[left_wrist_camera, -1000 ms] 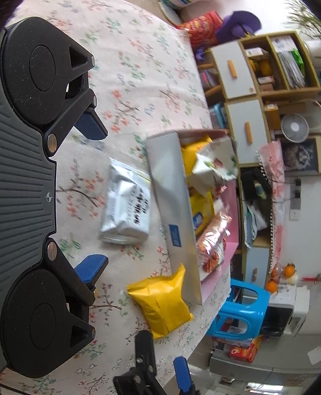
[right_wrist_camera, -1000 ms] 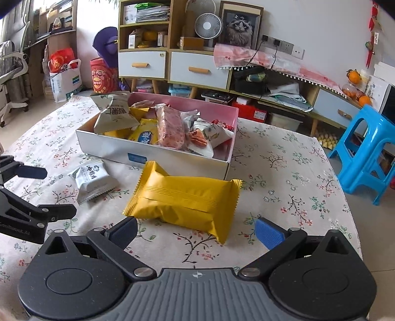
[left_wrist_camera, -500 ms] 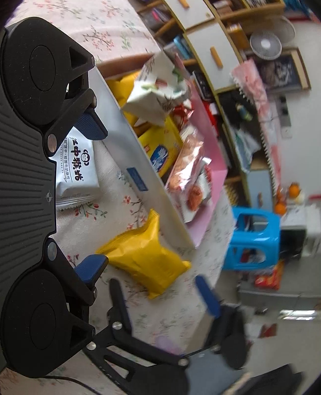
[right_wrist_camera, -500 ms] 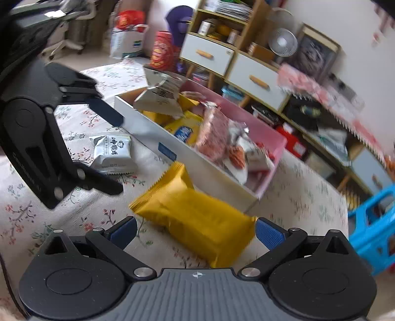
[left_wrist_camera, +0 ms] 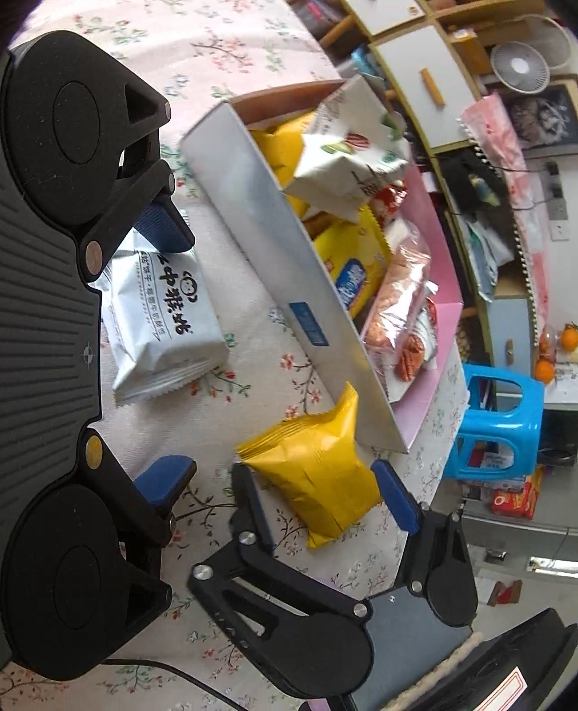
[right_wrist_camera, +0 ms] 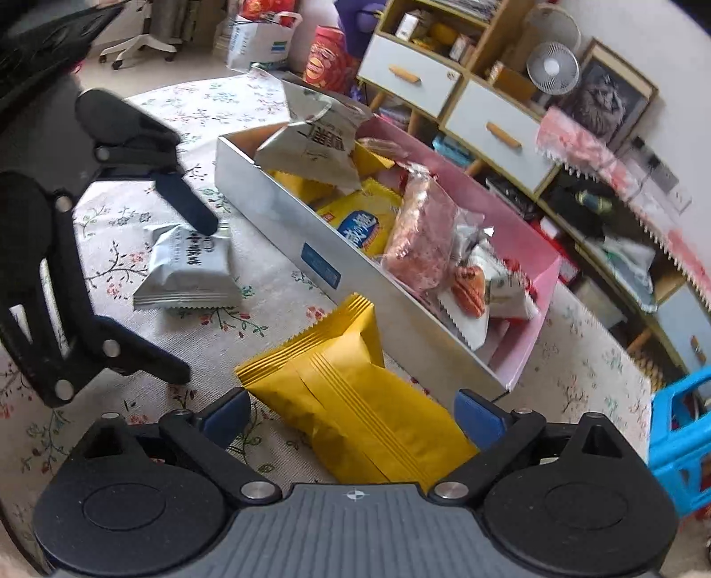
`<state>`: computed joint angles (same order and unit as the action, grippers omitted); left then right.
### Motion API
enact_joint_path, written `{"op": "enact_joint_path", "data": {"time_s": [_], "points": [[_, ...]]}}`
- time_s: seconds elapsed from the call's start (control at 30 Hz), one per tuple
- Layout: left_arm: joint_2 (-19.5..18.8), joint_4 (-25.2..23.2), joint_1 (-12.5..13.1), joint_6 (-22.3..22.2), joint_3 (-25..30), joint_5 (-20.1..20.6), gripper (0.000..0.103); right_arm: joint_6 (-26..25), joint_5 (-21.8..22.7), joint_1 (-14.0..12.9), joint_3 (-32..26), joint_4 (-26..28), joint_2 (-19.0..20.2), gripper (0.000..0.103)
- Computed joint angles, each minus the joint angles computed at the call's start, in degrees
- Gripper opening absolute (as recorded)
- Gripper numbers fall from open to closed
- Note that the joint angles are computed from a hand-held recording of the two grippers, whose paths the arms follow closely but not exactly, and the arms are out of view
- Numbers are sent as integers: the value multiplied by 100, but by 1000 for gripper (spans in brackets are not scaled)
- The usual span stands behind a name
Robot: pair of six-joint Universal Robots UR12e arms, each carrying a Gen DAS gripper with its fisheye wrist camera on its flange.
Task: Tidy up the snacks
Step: 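Grasp the white Jiangzhong pack with left tool while right tool grasps yellow bag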
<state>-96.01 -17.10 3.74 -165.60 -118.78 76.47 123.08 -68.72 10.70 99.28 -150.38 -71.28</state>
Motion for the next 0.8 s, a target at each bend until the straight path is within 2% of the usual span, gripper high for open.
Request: {"op": "enact_joint_path", "data": {"time_s": [0.17,0.23,0.33,0.4,0.63,0.8], "points": [[108,-289,15,-53,-15,-32,98,45,-21,-7,-36,433,-89,85],[168,-473,-2,15,-8,-23,98,44,-56,-10,-110,859,-139,80],[258,-710,-41,235,3,32,98,106,66,-60,-244,1563,-201,79],[283,-692,-69,376,-4,91,98,134,176,-93,-255,1764,-247,76],[197,-254,-119,536,-36,482,98,360,13,-68,-91,1331,-285,75],[77,11,-47,505,-41,276,98,381,-50,-43,-90,1139,-214,75]]}}
